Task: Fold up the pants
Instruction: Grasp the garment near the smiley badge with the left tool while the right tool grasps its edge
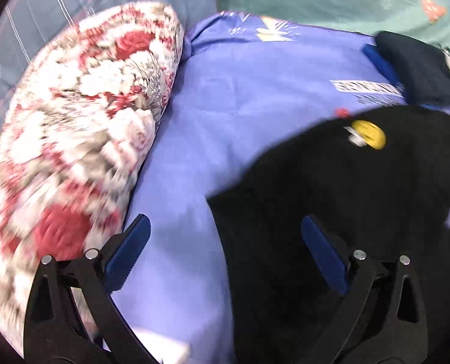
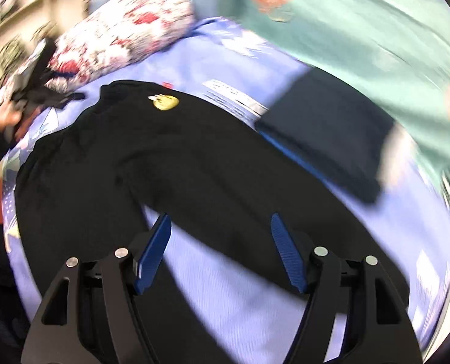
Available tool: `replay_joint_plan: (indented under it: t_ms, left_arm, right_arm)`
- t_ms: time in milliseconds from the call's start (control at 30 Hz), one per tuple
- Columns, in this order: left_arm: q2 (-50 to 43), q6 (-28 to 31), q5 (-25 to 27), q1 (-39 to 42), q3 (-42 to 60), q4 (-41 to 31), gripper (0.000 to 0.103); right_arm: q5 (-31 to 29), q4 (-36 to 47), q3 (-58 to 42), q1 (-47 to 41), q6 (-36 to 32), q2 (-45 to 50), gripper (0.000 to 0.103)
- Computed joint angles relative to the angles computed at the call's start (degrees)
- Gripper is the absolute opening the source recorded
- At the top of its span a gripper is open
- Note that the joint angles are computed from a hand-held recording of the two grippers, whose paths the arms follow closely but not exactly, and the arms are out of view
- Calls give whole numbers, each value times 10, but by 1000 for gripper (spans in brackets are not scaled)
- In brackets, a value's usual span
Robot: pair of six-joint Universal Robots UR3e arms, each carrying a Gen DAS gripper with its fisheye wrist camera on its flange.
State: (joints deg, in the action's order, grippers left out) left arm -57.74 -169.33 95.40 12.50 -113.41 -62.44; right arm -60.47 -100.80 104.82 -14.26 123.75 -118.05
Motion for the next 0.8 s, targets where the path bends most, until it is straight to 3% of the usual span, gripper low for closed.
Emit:
replay_joint_plan:
  t_ms: [67,133,200,367,400,433,467,500,600,667,800]
  left_arm:
    - [-41,12,-31,35,3,32,101]
    - [-77,20,-62,59,-1,63,101]
    - [-106,35,-97,72,-2,82,101]
    - [-131,53,-99,33,-15,117,99]
    - [-138,53,-102,32,-12,117,96]
    - [-143,54,-114,38,-7,106,84]
    - [-146,57,-122,43,-1,91,73]
    - [-152,63,-139,52,8,73,49]
    - [-127,64,-148,53,18,45,28]
    - [-85,66,-159,58,32,1,22]
    - [33,98,-205,94,74,-130,21]
  right_arm:
    - [-49,-142,-29,114,73,120,69]
    - [-89,-202,-103,183,109,240,69]
    - [-118,-204,-199,222,134,342,69]
    - [-164,-209,-359,268,150,510,62]
    - [-168,-202,-375,270,144,526,55]
    - [-176,-165,-415,274,138,554,22]
    - [-179,-129,-439,273,133,567,2]
    - [-180,-115,-446,272,131,573,2]
    - [-147,-138,-378,259,102,512,2]
    - [-114,-137,-329,242,92,445,2]
    - [-31,-70,-207,179,31,245,2]
